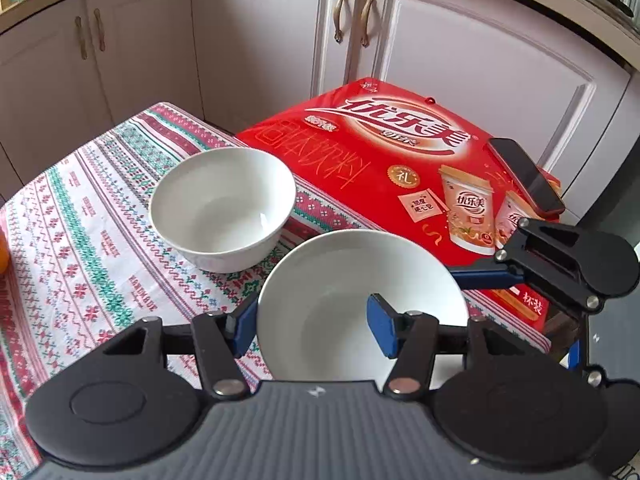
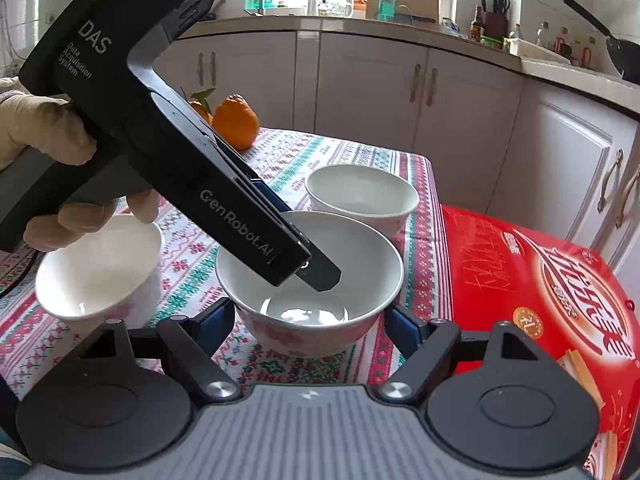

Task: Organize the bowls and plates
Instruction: 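Carry the held bowl with the left tool and lower it into the set-down bowl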

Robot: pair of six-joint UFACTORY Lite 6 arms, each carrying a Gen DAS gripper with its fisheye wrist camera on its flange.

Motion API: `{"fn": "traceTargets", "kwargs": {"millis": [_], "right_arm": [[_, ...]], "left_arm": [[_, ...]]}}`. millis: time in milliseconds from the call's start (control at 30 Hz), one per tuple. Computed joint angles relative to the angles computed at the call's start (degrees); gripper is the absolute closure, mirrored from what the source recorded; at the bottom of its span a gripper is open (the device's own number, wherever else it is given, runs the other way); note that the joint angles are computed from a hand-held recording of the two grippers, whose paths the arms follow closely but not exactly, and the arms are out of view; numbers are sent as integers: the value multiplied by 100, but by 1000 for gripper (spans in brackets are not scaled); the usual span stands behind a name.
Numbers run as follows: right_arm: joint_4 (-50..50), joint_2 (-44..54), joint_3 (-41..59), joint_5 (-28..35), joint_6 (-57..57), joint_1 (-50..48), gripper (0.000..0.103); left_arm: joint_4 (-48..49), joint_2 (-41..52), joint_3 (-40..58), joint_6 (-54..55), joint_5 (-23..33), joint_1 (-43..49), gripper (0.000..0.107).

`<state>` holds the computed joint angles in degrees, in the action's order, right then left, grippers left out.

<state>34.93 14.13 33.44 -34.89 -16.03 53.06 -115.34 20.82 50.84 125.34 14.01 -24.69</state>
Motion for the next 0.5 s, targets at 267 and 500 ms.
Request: {"fn": "traceTargets", "kwargs": {"millis": [267, 500], "right_arm": [[610, -442, 45, 244, -665, 351, 18], [1171, -623, 201, 351, -1236, 725, 18]], "left_arm": [[380, -1151, -806, -345, 9, 163, 51], [745, -2212, -1524, -709, -53, 328, 51]]}}
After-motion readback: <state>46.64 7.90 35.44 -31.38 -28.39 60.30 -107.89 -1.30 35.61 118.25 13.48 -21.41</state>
